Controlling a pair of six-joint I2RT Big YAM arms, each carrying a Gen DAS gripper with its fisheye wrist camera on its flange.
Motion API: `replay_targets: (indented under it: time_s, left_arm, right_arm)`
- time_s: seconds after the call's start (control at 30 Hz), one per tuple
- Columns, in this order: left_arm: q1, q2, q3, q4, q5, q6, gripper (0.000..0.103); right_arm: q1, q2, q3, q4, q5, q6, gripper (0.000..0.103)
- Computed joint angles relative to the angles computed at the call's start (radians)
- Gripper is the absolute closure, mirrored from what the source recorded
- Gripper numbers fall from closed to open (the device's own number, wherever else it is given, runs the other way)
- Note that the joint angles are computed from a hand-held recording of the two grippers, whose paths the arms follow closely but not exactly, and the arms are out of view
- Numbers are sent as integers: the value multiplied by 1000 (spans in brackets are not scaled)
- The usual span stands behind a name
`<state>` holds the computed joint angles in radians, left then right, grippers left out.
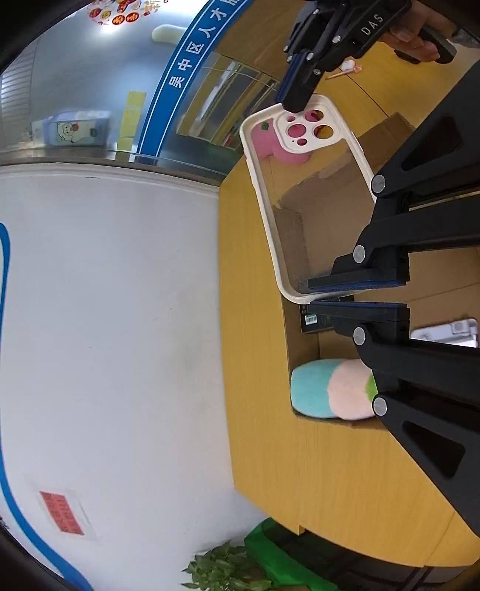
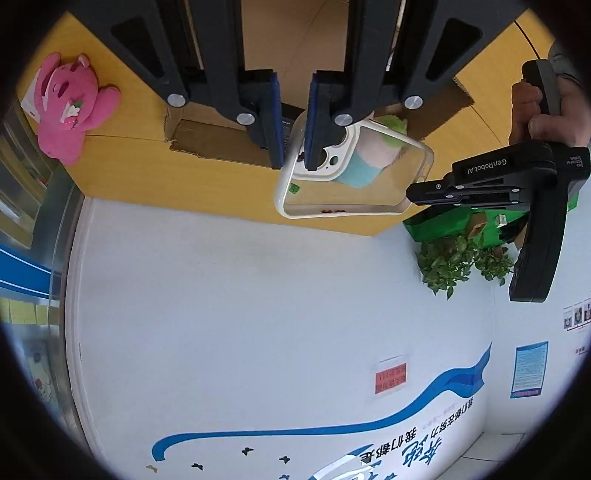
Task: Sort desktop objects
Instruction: 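Lift the white phone case with the right tool and carry it into the box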
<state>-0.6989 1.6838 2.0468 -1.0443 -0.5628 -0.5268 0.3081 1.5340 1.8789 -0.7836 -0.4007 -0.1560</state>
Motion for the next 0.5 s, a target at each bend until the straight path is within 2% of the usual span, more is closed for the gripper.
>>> replay_targets:
  time_s: [0.07, 0.33, 0.5]
  left_arm:
    - [30, 38, 43, -20, 43, -4, 100]
    - [111, 170, 138, -122, 133, -43, 100]
    - [159, 231, 131, -149, 227, -95, 100]
  right_arm:
    - [-9, 59, 61, -41, -11, 5, 93]
    - [-10, 278, 251, -184, -36, 40, 93]
    - [-1, 444, 432, -360, -56, 37, 93]
